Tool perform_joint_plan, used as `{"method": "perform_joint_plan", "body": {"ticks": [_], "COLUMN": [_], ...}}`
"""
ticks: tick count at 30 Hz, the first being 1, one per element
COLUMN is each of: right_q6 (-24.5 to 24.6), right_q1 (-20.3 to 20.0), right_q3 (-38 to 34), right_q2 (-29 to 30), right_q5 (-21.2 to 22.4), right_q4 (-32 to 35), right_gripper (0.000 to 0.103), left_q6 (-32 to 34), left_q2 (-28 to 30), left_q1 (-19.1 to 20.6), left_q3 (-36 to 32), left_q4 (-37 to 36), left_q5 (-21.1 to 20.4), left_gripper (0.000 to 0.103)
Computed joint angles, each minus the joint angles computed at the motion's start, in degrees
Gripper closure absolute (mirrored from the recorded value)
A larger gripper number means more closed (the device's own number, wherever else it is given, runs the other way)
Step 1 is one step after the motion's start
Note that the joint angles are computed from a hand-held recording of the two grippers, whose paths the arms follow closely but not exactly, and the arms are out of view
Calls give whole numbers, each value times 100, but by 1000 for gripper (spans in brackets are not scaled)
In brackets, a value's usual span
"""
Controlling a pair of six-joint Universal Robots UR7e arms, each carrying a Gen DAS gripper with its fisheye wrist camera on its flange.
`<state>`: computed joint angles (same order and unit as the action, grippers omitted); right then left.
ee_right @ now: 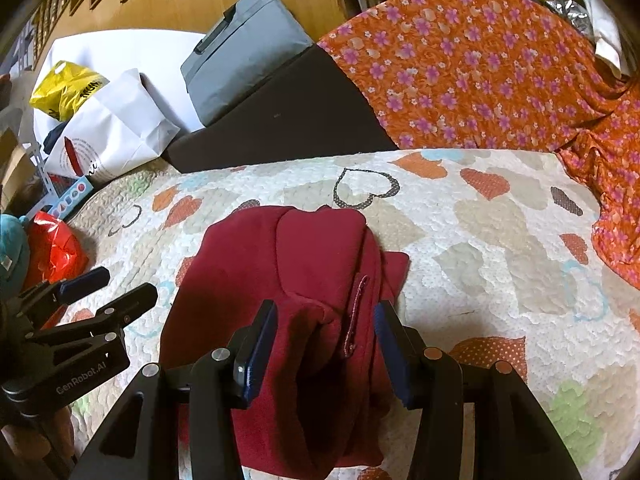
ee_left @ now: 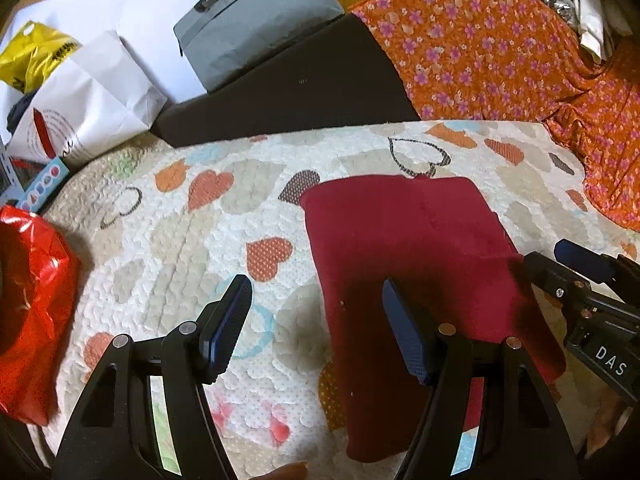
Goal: Fold small clothes
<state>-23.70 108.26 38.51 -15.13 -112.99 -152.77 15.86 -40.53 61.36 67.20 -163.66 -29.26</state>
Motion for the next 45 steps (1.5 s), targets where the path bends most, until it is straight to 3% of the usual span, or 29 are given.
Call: {"method": "perform_joint_plan", "body": {"ticks": [45], "right_q6": [104], "right_q1": [-7], "right_q3": [-140], "right_q2": [99], "right_q5": [-42], "right_q4": [376], "right_gripper": [55], "left_q6": [-397], "left_q2": [14], "left_q1": [19], "left_q3": [-15], "left_q4": [397], "left_q5": [-130], "left_gripper": [35]}}
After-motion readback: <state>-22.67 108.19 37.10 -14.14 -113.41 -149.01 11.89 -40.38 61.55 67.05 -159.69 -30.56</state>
